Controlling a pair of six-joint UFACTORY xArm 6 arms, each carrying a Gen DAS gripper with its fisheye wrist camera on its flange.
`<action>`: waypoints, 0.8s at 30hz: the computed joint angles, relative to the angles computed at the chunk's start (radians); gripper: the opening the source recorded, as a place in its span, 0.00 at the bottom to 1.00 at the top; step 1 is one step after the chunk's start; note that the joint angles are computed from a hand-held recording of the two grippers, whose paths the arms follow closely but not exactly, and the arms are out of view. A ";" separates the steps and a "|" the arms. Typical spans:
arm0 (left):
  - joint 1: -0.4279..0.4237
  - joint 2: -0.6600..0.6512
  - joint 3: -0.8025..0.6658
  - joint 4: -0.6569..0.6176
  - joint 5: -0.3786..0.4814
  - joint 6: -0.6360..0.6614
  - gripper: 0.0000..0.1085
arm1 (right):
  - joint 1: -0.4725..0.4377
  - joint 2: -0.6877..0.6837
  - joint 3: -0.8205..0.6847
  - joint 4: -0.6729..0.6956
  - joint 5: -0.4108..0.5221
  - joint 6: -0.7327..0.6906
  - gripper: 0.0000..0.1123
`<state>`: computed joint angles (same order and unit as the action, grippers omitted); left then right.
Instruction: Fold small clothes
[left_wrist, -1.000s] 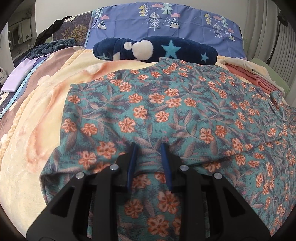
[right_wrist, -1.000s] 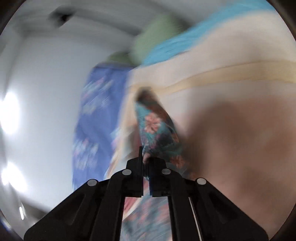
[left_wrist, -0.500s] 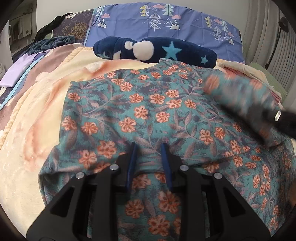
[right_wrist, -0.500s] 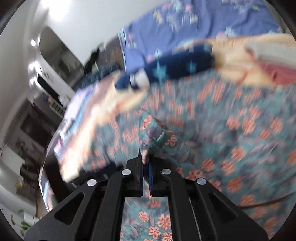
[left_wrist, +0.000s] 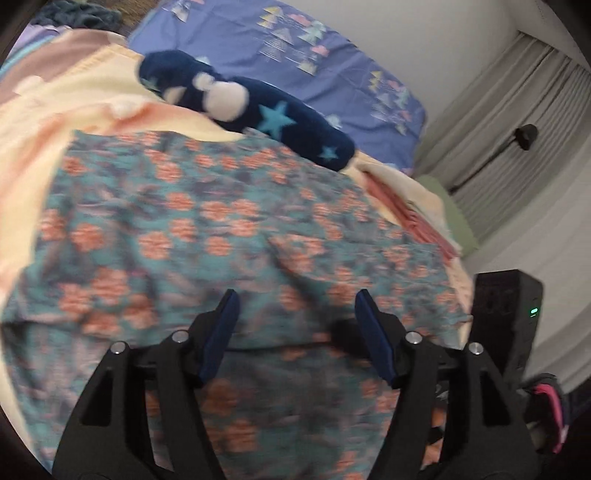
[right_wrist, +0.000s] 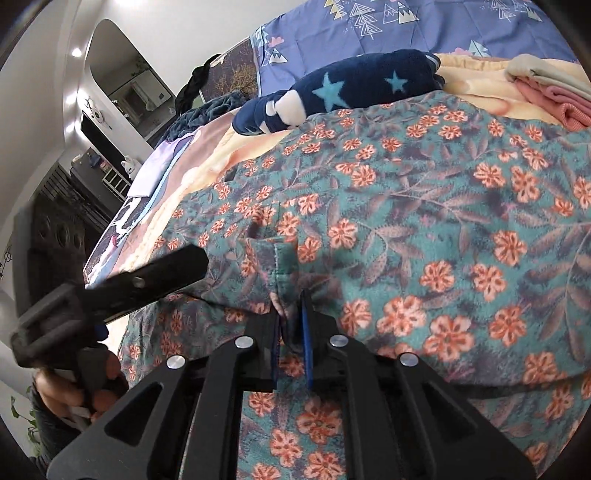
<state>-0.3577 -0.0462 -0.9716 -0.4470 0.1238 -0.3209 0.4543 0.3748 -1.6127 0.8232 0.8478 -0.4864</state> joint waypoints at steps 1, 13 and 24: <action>-0.008 0.021 -0.037 -0.066 0.027 0.063 0.69 | 0.000 0.001 -0.001 0.003 0.000 -0.002 0.09; 0.015 0.222 -0.363 0.199 0.208 -0.129 0.05 | -0.034 -0.106 0.100 0.066 -0.019 -0.129 0.24; 0.088 0.060 -0.379 0.642 0.159 -0.353 0.05 | -0.184 -0.125 0.186 0.087 -0.069 0.075 0.15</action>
